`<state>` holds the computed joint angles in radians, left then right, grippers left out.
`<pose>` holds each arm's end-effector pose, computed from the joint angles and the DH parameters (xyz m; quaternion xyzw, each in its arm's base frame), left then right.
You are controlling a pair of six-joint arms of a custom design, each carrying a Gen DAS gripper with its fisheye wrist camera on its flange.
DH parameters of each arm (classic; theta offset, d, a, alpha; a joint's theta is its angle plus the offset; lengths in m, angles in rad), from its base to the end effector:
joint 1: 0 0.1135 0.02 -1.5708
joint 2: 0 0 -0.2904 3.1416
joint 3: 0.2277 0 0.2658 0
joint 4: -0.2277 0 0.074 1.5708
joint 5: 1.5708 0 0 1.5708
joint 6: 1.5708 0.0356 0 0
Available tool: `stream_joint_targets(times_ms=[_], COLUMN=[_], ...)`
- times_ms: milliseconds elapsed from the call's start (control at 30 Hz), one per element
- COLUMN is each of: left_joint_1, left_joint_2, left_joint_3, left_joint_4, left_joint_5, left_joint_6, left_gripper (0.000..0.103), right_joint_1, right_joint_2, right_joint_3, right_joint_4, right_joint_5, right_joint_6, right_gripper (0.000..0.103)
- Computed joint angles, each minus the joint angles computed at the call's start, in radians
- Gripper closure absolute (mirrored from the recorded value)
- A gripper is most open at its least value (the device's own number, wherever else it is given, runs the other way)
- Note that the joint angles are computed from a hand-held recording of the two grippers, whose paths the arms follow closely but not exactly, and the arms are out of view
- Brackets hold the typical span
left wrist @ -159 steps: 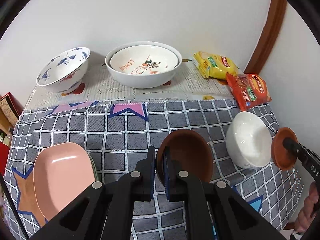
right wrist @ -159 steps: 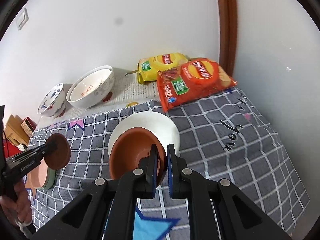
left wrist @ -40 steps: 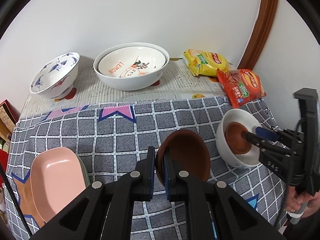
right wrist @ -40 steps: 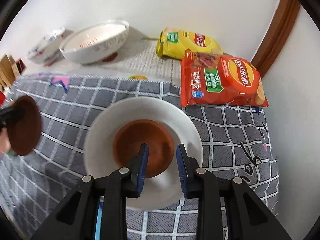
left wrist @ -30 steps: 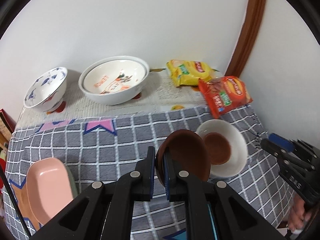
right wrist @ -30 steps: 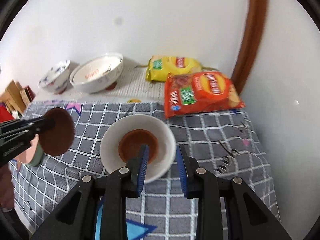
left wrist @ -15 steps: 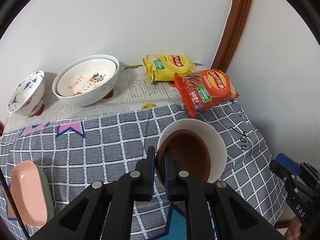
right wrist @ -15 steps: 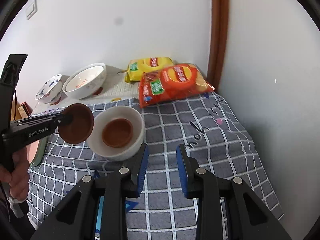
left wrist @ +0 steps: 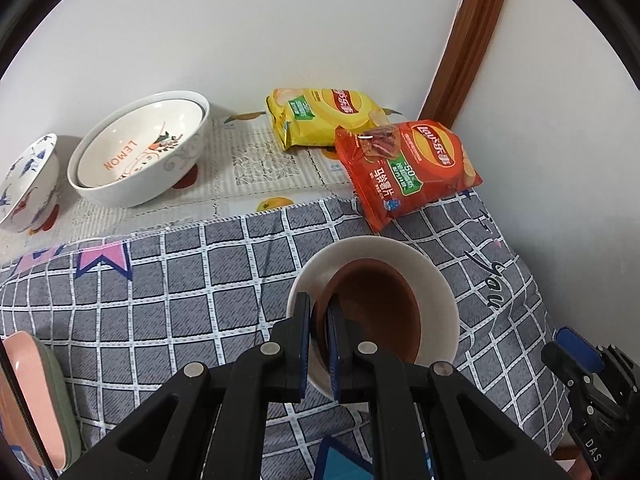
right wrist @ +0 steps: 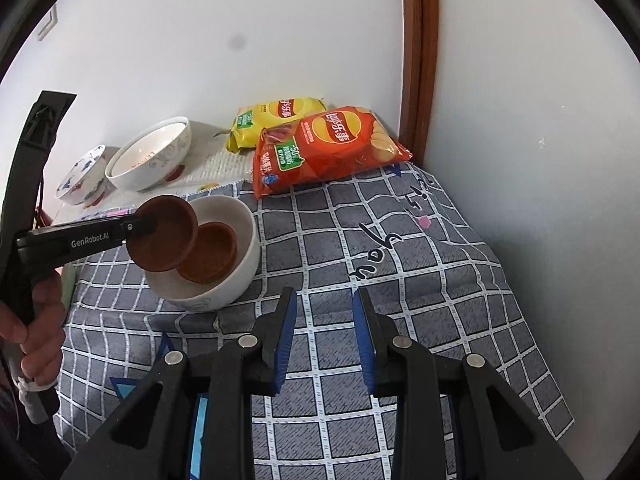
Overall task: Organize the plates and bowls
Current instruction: 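Lower the left gripper's brown bowl into the white bowl onto the other brown bowl, then open the left gripper and release the brown bowl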
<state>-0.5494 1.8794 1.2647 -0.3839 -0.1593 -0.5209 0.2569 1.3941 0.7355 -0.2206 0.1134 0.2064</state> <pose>0.3556 -0.2111 0.1981 -0.0088 0.9565 -0.0778 0.2809 0.2720 0.0673 0.2041 -0.0045 0.9395 0.0258 0.3416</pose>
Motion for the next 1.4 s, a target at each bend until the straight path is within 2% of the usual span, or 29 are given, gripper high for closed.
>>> stream_joint_targets(times_ms=[433,1400], left_joint_1=[0.001,0.001], left_joint_2=[0.068,0.108], left_joint_3=[0.053,0.068], left_joint_4=[-0.006,0.012], left_joint_5=[0.011,0.006], left_joint_6=[0.006,0.025], left_gripper=[0.095,0.095], right_joint_1=[-0.011,-0.023], right_joint_2=[0.041,0.054], right_joint_3=[-0.014,-0.018], right_joint_4=[0.037,0.036], right_joint_5=[-0.013,-0.022], right_joint_6=[0.024,0.028], right_gripper=[0.074,0.074])
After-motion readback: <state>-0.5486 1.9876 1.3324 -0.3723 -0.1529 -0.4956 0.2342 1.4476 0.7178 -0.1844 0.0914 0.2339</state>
